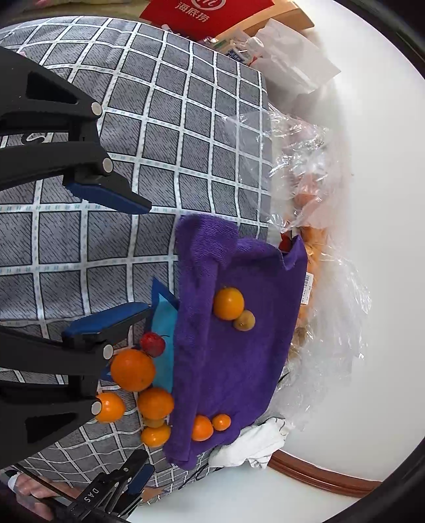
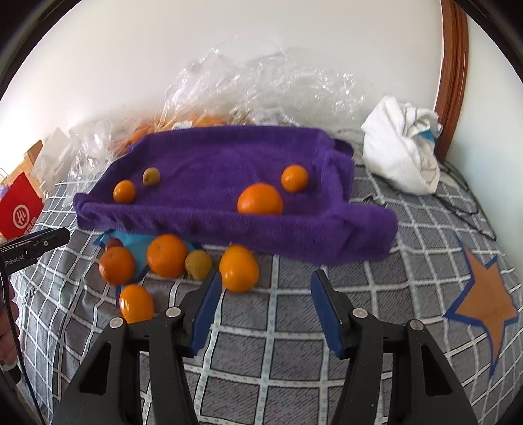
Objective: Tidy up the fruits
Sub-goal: 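Close the right gripper around an oval orange, then lower the left gripper onto the red strawberry and close it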
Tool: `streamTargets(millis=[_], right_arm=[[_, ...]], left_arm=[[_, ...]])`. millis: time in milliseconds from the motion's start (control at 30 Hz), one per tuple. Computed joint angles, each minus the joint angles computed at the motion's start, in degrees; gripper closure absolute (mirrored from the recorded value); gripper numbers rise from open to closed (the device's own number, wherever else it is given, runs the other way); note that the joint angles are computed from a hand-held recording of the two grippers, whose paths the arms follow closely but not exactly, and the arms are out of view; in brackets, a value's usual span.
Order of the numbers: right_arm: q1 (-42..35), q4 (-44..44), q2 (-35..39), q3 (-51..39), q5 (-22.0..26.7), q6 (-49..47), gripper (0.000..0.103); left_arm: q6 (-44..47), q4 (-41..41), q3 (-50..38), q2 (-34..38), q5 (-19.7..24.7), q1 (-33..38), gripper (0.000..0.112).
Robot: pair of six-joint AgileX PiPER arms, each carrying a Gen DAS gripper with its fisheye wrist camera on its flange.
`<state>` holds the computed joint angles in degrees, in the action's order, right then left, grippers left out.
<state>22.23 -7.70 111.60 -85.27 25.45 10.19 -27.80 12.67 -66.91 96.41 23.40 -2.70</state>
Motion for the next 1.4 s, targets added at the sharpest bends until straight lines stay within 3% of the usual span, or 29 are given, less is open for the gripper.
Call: streamTargets(millis=[200, 500, 567, 733, 867, 1033, 1400], right_arm=[[0.4, 3.2, 2.8, -1.3, -0.4, -3.2, 0.057], [0.2, 4.8, 8.8, -9.8, 2.9, -4.6, 0.058], [0.2, 5.4, 9.1, -10.1, 2.5, -5.3, 0.068], [0.9, -1.1, 6.2, -5.3, -0.6, 0.4, 0.071], [-1.0, 6.2, 2.3, 0.4, -2.9, -7.6, 0.071], [-2.3, 8.6, 0.9, 3.7, -4.2, -10.4, 0.071], [-3.3, 14.6, 1.1, 4.0, -4.6, -15.8, 0.071]], left_arm=[[2.6, -0.9, 2.5, -0.4, -0.6, 0.4, 0.059], [20.0, -19.6, 2.3, 1.4, -1.5, 2.3, 0.059], [19.6, -19.3, 2.2, 1.6, -2.1, 1.8, 0.059], [22.2, -22.5, -0.3, 3.8, -1.7, 0.8, 0.059], [19.4, -19.5, -2.5, 5.6, -1.5, -0.7, 0.059], [17.5, -17.7, -6.1, 8.3, -0.4, -2.3, 0.061], [11.7, -12.8, -10.5, 11.6, -0.7, -5.1, 0.064]])
